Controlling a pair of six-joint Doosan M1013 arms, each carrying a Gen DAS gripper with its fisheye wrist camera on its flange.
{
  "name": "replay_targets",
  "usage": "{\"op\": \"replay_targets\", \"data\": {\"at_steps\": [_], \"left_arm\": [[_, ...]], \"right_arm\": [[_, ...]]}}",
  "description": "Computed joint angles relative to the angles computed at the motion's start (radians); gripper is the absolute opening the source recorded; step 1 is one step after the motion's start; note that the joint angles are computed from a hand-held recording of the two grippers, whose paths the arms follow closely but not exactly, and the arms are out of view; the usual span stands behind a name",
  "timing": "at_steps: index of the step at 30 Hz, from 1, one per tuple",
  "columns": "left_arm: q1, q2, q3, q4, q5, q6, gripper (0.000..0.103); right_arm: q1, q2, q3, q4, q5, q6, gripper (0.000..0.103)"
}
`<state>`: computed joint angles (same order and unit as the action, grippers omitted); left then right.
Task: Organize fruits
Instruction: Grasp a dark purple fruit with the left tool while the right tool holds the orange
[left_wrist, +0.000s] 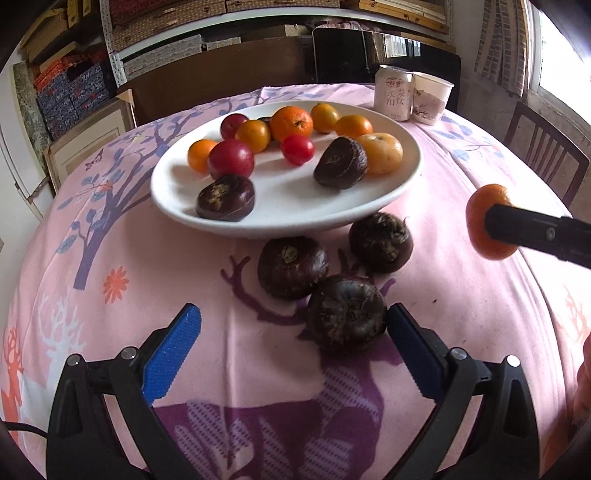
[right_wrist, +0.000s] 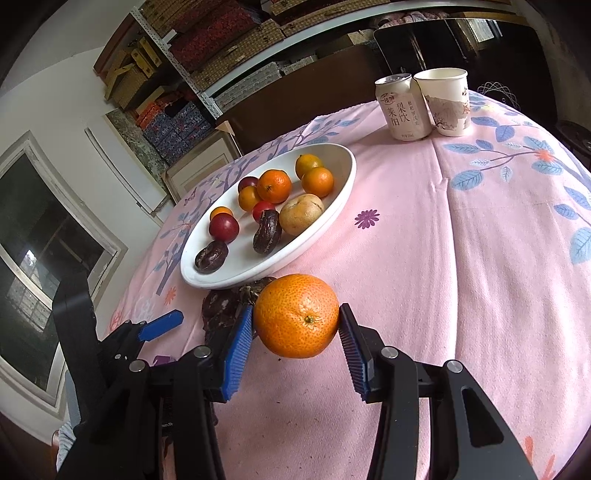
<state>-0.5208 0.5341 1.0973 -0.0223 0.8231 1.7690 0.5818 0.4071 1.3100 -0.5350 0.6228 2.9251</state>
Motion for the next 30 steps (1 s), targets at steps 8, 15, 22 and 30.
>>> {"op": "replay_targets", "data": {"at_steps": [8, 15, 22, 30], "left_arm": [[0.035, -0.037, 0.047, -0.124, -0.026, 0.056, 0.099], [0.014, -0.032, 0.046, -0.108, -0.037, 0.087, 0.094], [0.013, -0.006, 0.009, -0.143, 0.027, 0.119, 0.058], [0.018, -0.010, 0.015, -0.184, 0.026, 0.154, 0.042]], "right_arm": [[0.001, 0.001, 0.000, 0.011, -0.003, -0.008, 0.047], [-0.001, 0.002, -0.002, 0.022, -0.006, -0.020, 0.048], [-0.002, 0.003, -0.004, 0.030, -0.006, -0.027, 0.048], [-0.002, 0.007, -0.006, 0.038, -0.003, -0.032, 0.048]]}}
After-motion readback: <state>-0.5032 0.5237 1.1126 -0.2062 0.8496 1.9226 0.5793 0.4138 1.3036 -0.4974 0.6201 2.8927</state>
